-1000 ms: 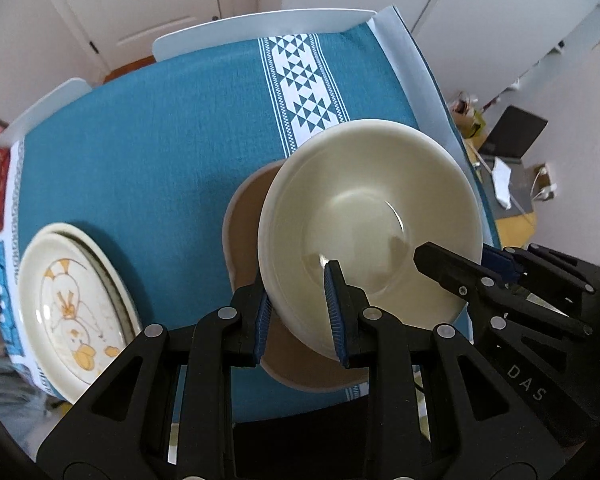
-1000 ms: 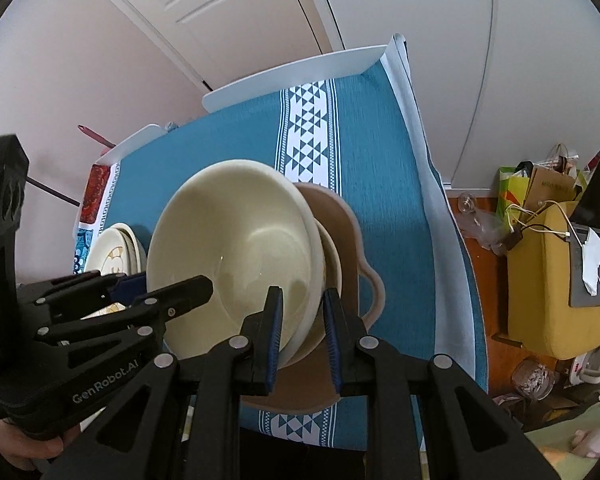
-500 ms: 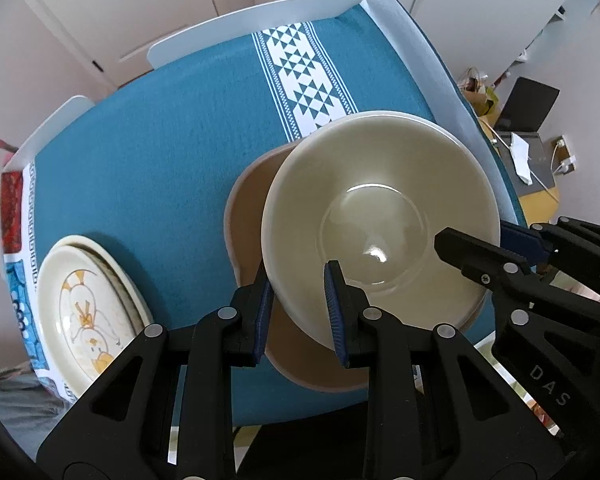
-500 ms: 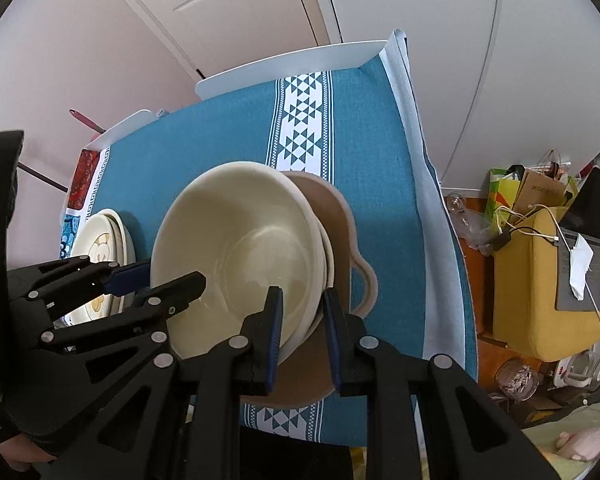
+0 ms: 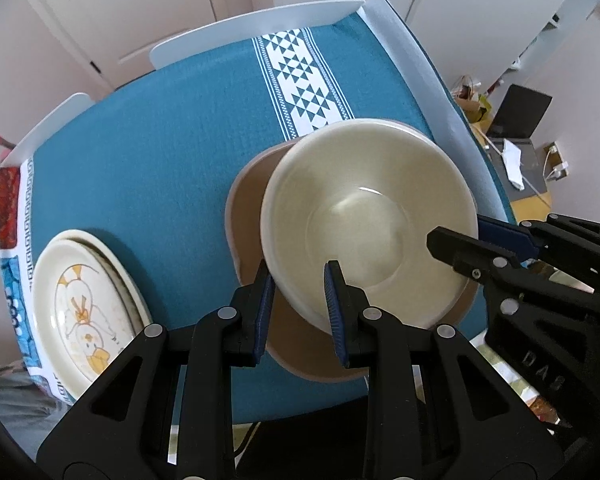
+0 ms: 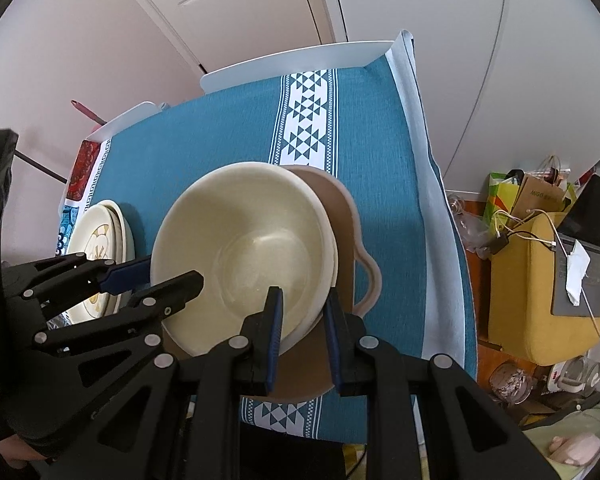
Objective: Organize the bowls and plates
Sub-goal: 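Lower the cream bowl onto the white bowl and open both grippers, then raise both grippers away from the nested bowls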
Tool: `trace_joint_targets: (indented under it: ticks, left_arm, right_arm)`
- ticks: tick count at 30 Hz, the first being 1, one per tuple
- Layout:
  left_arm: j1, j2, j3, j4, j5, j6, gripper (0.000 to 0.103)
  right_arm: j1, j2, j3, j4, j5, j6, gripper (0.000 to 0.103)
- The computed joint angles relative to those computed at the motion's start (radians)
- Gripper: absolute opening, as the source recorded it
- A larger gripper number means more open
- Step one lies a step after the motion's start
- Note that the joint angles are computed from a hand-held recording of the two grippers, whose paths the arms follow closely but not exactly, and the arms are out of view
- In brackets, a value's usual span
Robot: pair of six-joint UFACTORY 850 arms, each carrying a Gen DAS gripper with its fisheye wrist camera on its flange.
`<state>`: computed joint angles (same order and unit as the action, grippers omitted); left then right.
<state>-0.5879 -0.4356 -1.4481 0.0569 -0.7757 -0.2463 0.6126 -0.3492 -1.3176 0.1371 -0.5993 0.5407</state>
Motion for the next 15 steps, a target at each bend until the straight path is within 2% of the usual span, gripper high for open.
trace_joint_targets:
  ticks: [6, 12, 14, 15]
  left_arm:
    - [0.027, 0.069, 0.042, -0.01, 0.062, 0.003, 0.023]
    - [0.045, 0.187, 0.121, 0.043, 0.205, -0.034, 0.023]
    - [0.045, 0.206, 0.129, 0.104, 0.211, -0.084, 0.031]
    - [0.045, 0.21, 0.13, 0.131, 0.207, -0.108, 0.054]
  right_arm:
    - [0.001, 0.042, 0.002, -0.04, 0.017, 0.026, 0.019]
    - [0.014, 0.11, 0.015, -0.124, 0.051, 0.069, 0.019]
    - [0.022, 0.133, 0.023, -0.182, 0.064, 0.114, 0.019]
    - [0.025, 0.145, 0.028, -0.209, 0.071, 0.135, 0.023]
